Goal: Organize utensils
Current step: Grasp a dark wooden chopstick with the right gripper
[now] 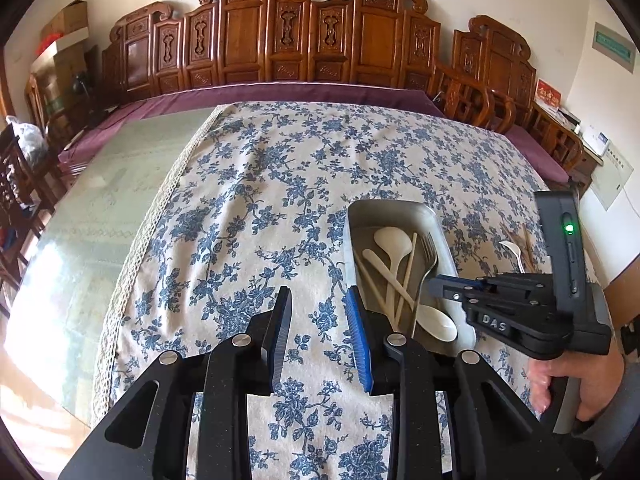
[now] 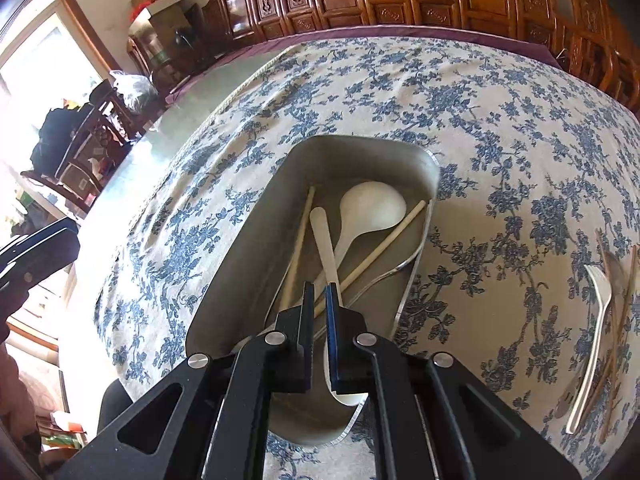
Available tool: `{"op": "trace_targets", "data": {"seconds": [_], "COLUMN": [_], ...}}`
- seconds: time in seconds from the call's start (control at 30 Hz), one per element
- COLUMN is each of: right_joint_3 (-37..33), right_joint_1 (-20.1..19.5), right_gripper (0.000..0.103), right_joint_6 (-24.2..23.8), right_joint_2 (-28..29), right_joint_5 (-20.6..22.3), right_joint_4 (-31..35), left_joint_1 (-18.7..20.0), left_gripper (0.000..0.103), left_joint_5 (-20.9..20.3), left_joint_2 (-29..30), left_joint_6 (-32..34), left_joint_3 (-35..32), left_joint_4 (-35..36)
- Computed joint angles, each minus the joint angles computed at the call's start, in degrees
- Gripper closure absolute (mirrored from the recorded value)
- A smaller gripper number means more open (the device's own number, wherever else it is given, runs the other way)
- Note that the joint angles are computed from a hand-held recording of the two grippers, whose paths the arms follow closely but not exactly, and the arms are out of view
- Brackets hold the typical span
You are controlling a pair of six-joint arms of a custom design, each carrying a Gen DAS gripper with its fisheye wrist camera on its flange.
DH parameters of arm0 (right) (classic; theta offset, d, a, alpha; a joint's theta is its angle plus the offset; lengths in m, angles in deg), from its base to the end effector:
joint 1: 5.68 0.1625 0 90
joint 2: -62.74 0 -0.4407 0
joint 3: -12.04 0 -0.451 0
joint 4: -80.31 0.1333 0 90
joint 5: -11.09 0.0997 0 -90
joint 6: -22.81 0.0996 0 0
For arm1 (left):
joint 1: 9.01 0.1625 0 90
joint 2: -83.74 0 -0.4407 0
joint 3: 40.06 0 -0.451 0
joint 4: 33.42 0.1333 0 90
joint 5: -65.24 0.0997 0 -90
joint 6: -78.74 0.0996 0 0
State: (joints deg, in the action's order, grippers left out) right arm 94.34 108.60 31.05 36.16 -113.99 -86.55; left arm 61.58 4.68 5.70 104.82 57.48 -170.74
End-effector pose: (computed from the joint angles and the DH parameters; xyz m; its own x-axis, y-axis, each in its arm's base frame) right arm 0.3862 -0.6711 -0.0530 -0.8776 -0.0242 0.4788 -0.2604 0.8626 -0.4338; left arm -0.0425 -0.6690 0.4129 -0.6770 0.4323 -0.5956 0.6586 0.7171 -0.2281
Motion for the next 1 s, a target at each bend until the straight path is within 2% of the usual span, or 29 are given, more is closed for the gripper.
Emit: {"op": "trace_targets", "data": {"seconds": [0.17,0.37,0.63,0.67,0.77,0.87,1.0], "right_joint_3": [5.1,15.1,26.1,26.9,28.9,30.4,32.9], "right_joint_1": [0.7,0.8,-1.8,-2.2,-3.2,-4.4,-6.7], "right_gripper": [0.095,0.095,0.095,0.093,0.068,0.068,0.068], "right_joint_6": [-2.3,-4.5,-3.1,-3.4,-4.3,-5.1,-4.6], "right_joint_2": [-3.4,-9.7,-17.7,-18.5,-20.0,-20.9,-22.3], "right_joint_5": [-2.1,-6.3,-10.4,-10.9,-12.1,-13.4,-12.7], "right_joint_4": [-3.9,-9.7,-14.8,-15.2,-16.0,-15.8,-15.8], "left_joint_1": [-0.7,-1.8,-3.3,-3.5,-4.1,-4.8,-5.8], "left_gripper": [0.070,0.069,0.069,0.069,0.069,0.069,0.069], "left_joint_5": [-0.4,-1.0,-1.9,-2.0,-1.9,-1.7,-1.5], "left_joint_2": [-0.3,0.3,1.2,1.4,1.8,2.0,2.5], "left_joint_6": [-0.2,-0.5,-1.1,-1.2,-1.6,-1.7,-1.7], "left_joint_3": [0.6,1.5,3.2,3.5,4.1,4.8,5.7], "left_joint_4": [0.1,1.0,1.7,1.7,2.1,2.5,3.0]}}
